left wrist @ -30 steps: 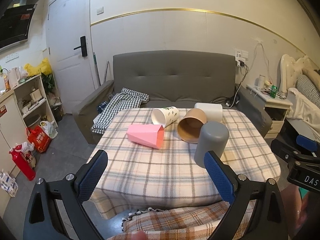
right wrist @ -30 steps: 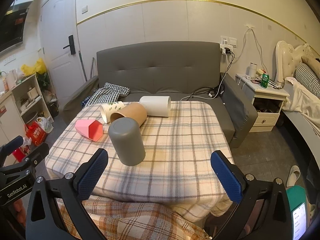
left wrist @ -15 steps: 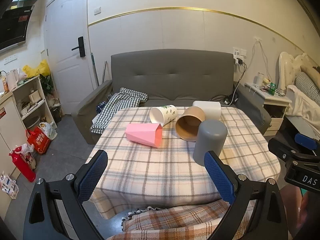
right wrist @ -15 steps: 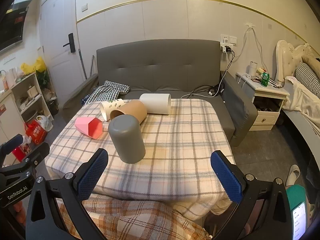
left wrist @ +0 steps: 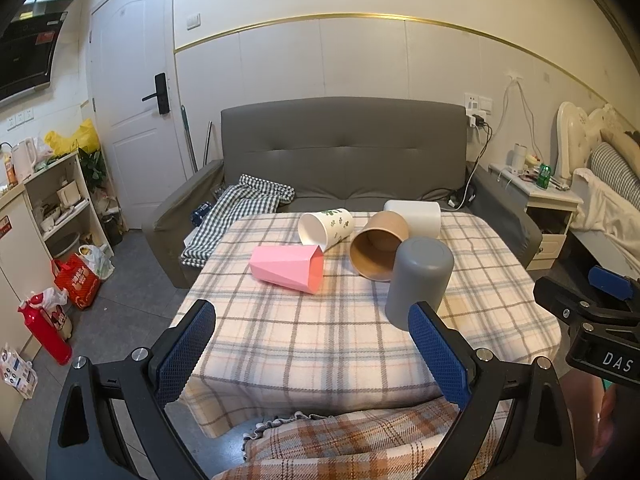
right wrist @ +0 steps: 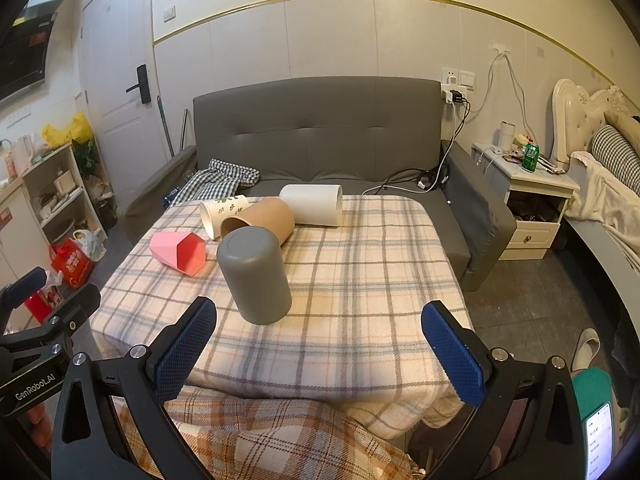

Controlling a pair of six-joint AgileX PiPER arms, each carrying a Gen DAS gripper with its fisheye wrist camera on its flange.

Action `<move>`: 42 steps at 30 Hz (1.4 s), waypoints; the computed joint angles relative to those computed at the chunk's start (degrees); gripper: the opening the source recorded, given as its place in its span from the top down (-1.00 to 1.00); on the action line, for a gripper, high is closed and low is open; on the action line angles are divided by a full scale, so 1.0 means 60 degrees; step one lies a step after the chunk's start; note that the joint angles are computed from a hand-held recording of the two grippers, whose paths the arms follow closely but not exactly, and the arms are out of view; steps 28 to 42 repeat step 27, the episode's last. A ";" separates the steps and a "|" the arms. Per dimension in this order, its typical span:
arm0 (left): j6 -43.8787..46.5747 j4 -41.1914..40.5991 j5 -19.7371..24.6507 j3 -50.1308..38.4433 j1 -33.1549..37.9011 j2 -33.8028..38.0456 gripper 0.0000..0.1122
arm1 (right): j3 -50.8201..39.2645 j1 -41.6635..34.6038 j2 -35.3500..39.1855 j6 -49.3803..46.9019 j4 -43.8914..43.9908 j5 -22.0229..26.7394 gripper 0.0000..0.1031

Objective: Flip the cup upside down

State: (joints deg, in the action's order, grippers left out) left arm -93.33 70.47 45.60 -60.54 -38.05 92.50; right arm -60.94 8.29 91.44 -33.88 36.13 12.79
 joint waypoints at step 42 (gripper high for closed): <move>-0.0223 0.0126 -0.0056 0.0121 -0.0042 0.0048 -0.78 | 0.0206 0.0071 -0.0080 0.0039 -0.0011 -0.0071 -1.00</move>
